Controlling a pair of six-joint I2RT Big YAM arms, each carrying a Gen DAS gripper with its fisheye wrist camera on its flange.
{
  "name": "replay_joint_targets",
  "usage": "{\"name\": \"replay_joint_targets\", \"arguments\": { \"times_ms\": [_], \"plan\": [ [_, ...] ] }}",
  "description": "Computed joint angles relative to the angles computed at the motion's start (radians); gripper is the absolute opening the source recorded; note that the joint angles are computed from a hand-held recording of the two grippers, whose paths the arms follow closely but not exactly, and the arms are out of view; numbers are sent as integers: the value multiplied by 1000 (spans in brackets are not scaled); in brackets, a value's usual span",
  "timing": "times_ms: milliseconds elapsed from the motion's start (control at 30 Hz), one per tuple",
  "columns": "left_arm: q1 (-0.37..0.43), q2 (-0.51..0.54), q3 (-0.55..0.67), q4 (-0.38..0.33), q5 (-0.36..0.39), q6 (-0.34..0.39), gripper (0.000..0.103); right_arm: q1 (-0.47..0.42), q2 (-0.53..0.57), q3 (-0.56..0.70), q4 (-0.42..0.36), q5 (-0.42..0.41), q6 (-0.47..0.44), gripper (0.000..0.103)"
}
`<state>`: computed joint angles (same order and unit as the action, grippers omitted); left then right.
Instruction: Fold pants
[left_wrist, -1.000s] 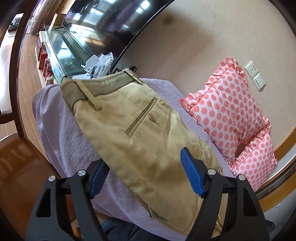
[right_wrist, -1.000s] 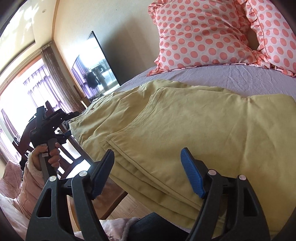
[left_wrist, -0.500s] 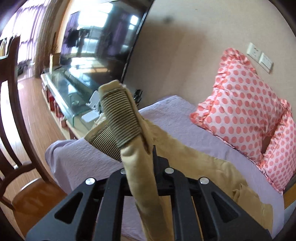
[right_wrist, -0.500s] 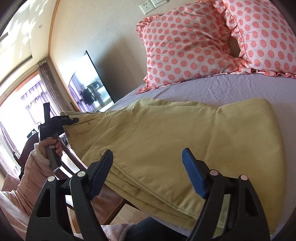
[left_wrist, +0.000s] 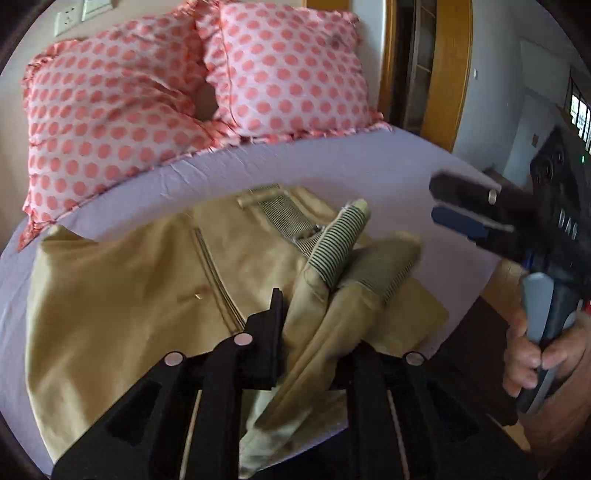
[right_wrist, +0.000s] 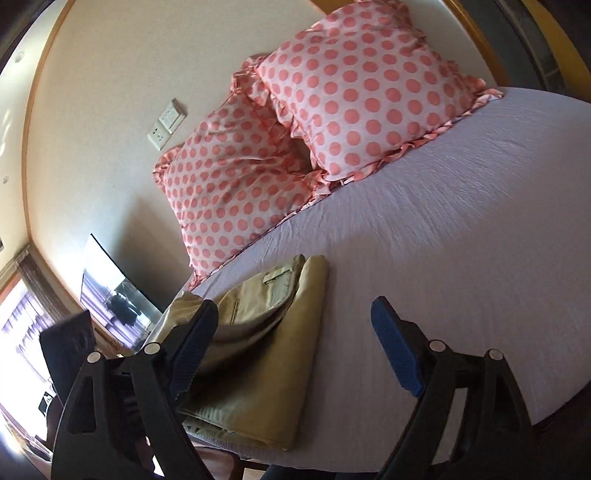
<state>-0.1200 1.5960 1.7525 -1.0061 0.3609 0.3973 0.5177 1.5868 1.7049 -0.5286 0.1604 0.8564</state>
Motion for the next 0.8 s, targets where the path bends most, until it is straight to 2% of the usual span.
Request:
{"name": "replay_joint_targets", "arguments": {
  "times_ms": [33, 67, 200, 267, 333, 400, 433, 467, 500, 533, 567, 600, 633, 667, 700, 733, 767, 800],
  "plan": [
    [-10, -28, -53, 66, -32, 0, 12, -9, -8, -14, 5, -11, 17, 87],
    [-10, -44, -74, 101, -38, -10, 12, -16, -15, -25, 13, -27, 26, 87],
    [10, -62, -50, 159, 46, -134, 11, -29, 9, 5, 7, -88, 17, 87],
    [-14, -72, -58, 174, 49, -106, 11, -32, 24, 21, 25, -123, 22, 87],
    [-54, -60, -62, 133, 13, -29, 12, -39, 37, 33, 41, -150, 36, 87],
    [-81, -49, -88, 105, -54, 37, 16, -48, 58, 63, 17, -189, 52, 87],
    [-79, -66, -121, 134, -52, 37, 17, -52, 73, 85, -8, -216, 55, 87],
    [-69, -73, -123, 130, -32, 38, 19, -55, 90, 110, -40, -243, 49, 87],
    [-53, -69, -100, 87, 5, 40, 25, -57, 112, 146, -82, -265, 36, 87],
    [-24, -54, -53, 11, 79, 42, 32, -57, 136, 186, -130, -281, 16, 86],
    [14, -34, -3, -70, 180, 42, 46, -57, 163, 231, -185, -291, -9, 86],
    [58, -16, 43, -141, 281, 42, 55, -56, 184, 267, -228, -293, -29, 85],
    [101, -7, 71, -183, 353, 32, 58, -56, 203, 295, -260, -297, -47, 82],
    [142, 6, 99, -194, 389, 6, 62, -58, 216, 311, -280, -304, -58, 77],
    [180, 18, 121, -178, 385, -34, 65, -60, 232, 334, -307, -305, -68, 72],
    [211, 27, 134, -142, 337, -79, 65, -61, 246, 356, -333, -295, -83, 66],
    [236, 47, 159, -111, 257, -124, 65, -63, 253, 361, -334, -305, -94, 59],
    [260, 85, 206, -115, 181, -164, 65, -68, 261, 366, -329, -337, -99, 54]
  ]
}}
